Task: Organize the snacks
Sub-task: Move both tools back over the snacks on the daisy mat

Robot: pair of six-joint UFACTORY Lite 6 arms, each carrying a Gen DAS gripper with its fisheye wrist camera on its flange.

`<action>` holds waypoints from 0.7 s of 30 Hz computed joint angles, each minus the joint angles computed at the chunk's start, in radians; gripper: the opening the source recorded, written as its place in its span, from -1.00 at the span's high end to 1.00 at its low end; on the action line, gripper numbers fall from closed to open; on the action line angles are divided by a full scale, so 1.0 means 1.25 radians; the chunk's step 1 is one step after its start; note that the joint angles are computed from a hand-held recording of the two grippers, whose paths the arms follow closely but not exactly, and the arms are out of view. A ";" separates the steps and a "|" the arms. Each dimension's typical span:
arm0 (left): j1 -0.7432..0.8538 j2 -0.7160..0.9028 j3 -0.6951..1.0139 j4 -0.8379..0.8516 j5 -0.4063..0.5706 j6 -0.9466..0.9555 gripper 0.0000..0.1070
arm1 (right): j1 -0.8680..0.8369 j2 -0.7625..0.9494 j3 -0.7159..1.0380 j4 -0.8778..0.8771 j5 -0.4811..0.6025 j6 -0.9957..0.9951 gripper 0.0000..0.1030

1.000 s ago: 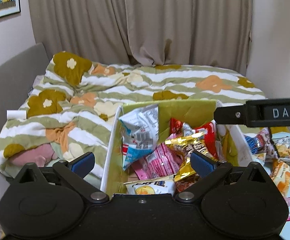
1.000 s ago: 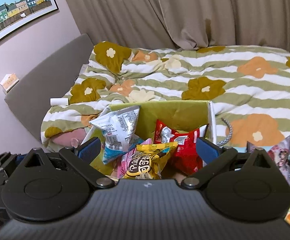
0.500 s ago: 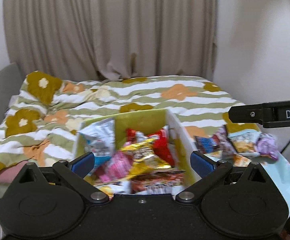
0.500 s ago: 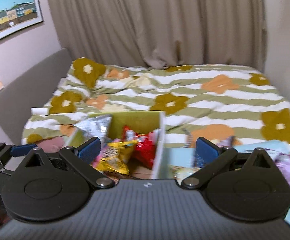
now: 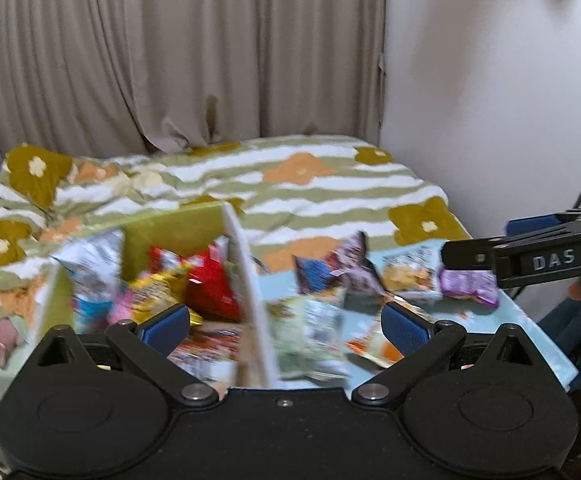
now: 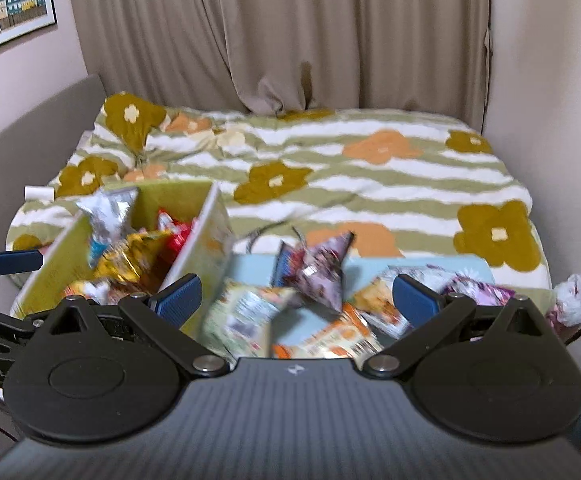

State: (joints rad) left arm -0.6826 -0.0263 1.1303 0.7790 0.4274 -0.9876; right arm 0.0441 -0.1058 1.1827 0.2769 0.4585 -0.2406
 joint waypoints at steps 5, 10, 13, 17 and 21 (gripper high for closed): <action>-0.094 0.130 0.100 0.038 0.067 -0.087 -0.93 | -0.143 0.063 0.013 0.254 0.065 -0.358 -1.00; -0.137 0.267 0.193 0.010 0.082 -0.120 -0.93 | -0.235 0.153 0.039 0.427 0.130 -0.606 -1.00; -0.156 0.348 0.238 0.003 0.083 -0.136 -0.93 | -0.264 0.225 0.068 0.477 0.161 -0.695 -1.00; -0.167 0.452 0.288 -0.001 0.074 -0.150 -0.92 | -0.273 0.332 0.112 0.498 0.182 -0.763 -1.00; -0.168 0.546 0.337 -0.003 0.062 -0.154 -0.92 | -0.265 0.430 0.156 0.504 0.193 -0.801 -1.00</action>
State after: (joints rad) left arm -0.8924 0.6559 1.5517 0.7750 0.5044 -1.1806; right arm -0.2869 0.4313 1.3773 0.9069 0.6994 -1.2422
